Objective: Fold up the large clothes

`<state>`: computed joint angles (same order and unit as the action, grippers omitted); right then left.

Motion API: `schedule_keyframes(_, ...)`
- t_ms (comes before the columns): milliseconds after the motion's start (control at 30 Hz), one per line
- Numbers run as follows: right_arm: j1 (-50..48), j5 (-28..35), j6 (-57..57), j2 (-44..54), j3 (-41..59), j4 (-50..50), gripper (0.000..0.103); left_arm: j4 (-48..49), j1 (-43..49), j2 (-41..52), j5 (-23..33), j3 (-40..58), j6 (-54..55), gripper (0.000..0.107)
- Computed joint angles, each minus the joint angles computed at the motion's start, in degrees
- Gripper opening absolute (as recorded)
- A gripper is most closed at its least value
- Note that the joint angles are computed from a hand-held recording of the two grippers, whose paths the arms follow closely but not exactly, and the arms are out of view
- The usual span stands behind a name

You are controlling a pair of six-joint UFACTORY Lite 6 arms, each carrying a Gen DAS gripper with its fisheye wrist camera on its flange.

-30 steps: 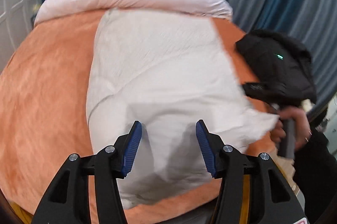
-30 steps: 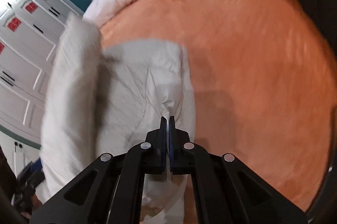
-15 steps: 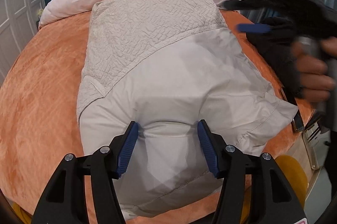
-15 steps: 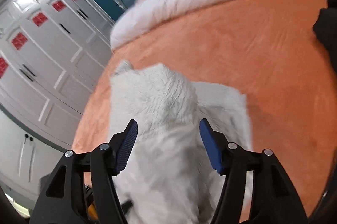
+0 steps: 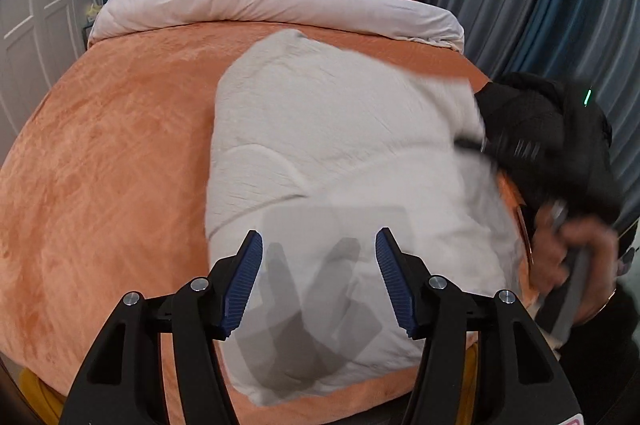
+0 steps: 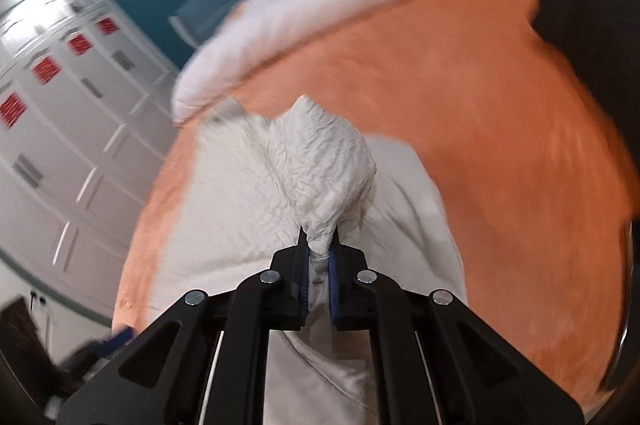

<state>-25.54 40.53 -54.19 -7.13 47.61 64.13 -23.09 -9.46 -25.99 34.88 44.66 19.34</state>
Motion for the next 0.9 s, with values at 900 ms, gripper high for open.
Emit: schedule_keyframes(900,8.23,-9.37,24.30,-0.13,11.46,-20.09,0.021,7.52,0.78,25.38,-3.11,25.41,-9.77,0.066)
